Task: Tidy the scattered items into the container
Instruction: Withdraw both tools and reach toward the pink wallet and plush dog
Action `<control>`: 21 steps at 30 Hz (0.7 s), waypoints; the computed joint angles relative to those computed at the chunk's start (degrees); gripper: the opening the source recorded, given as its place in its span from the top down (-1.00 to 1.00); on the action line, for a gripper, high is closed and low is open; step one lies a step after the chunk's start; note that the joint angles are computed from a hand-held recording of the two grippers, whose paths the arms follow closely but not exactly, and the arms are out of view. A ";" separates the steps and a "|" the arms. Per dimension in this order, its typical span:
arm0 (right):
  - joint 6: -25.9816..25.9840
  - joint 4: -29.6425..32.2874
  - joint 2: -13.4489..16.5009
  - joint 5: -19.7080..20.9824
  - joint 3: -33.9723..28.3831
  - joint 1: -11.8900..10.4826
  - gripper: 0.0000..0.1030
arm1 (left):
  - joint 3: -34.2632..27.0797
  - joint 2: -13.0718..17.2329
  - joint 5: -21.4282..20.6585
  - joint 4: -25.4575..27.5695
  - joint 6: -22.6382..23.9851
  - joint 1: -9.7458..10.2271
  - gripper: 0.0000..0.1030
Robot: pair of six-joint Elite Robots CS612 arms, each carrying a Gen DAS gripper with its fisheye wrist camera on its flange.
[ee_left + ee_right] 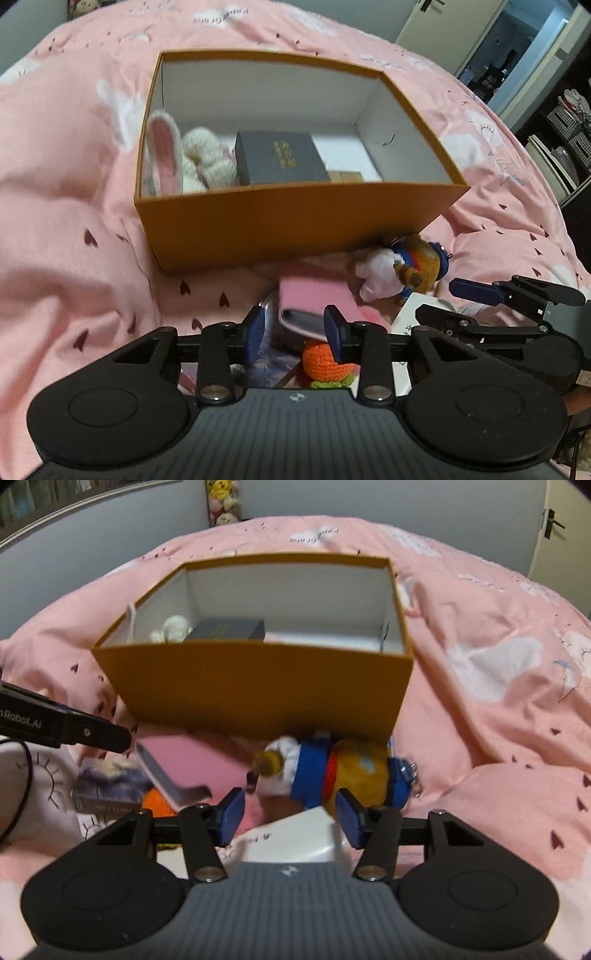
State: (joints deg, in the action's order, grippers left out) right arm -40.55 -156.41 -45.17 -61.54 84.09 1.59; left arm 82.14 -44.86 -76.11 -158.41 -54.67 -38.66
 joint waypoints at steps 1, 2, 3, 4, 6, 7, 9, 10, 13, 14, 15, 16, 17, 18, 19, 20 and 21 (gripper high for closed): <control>0.16 0.18 0.10 -0.05 -0.07 0.04 -0.12 | -0.03 0.18 0.07 -0.36 -0.96 0.08 0.06; 0.28 0.01 0.25 -0.18 -0.13 0.10 -0.12 | -0.03 0.40 0.55 -0.70 -2.13 0.13 0.04; 0.37 -0.31 0.44 -0.35 -0.26 0.20 -0.12 | -0.15 0.65 1.11 -0.86 -3.14 0.15 0.03; 0.50 -0.44 0.66 -0.41 -0.55 0.27 -0.12 | -0.42 1.00 1.40 -0.70 -4.22 0.27 0.01; 0.75 -0.57 1.07 -0.23 -1.26 0.50 -0.12 | -1.15 1.70 0.61 0.06 -5.91 0.68 0.00; 0.72 -0.85 1.25 -0.25 -1.57 0.69 -0.12 | -1.46 2.06 -0.26 -0.16 -6.27 0.94 0.00; 0.11 -1.33 1.67 -0.18 -2.17 1.07 -0.12 | -2.09 2.68 -1.99 -0.66 -6.56 1.41 0.00; -0.17 -1.18 1.91 -0.25 -2.56 1.29 -0.12 | -2.48 3.02 -2.73 -0.77 -6.61 1.61 0.00; -0.74 -0.85 2.75 -1.09 -3.82 1.98 -0.12 | -3.40 3.90 -4.67 -1.17 -6.77 2.00 0.00; -1.11 -0.66 3.08 -1.67 -4.26 2.25 -0.12 | -3.62 4.12 -5.21 -1.42 -6.80 2.07 0.00; -1.49 -0.65 3.34 -2.42 -4.53 2.53 -0.12 | -3.88 4.34 -5.49 -1.53 -6.79 2.10 0.01; -1.80 -0.86 3.56 -3.31 -4.67 2.79 -0.12 | -4.10 4.54 -5.53 -1.65 -6.64 2.07 0.09; -2.11 -1.24 3.80 -4.30 -4.80 3.06 -0.12 | -4.27 4.65 -5.24 -1.51 -6.45 1.98 0.11; -2.53 -1.81 3.97 -4.91 -4.78 3.23 -0.12 | -4.43 4.69 -4.74 -1.18 -6.25 1.88 0.13; -3.08 -2.32 4.05 -5.27 -4.66 3.35 -0.12 | -4.46 4.65 -4.22 -1.06 -6.08 1.77 0.18; -3.61 -2.79 4.09 -5.60 -4.51 3.45 -0.10 | -4.28 4.56 -3.93 -1.34 -6.19 1.71 0.24; -4.03 -3.41 4.09 -6.02 -4.31 3.53 -0.05 | -4.08 4.47 -3.87 -1.67 -6.41 1.71 0.27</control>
State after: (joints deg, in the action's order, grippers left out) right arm -44.58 -159.82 -41.08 -67.56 79.78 5.12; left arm 78.06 -40.38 -79.99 -160.08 -61.08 -36.95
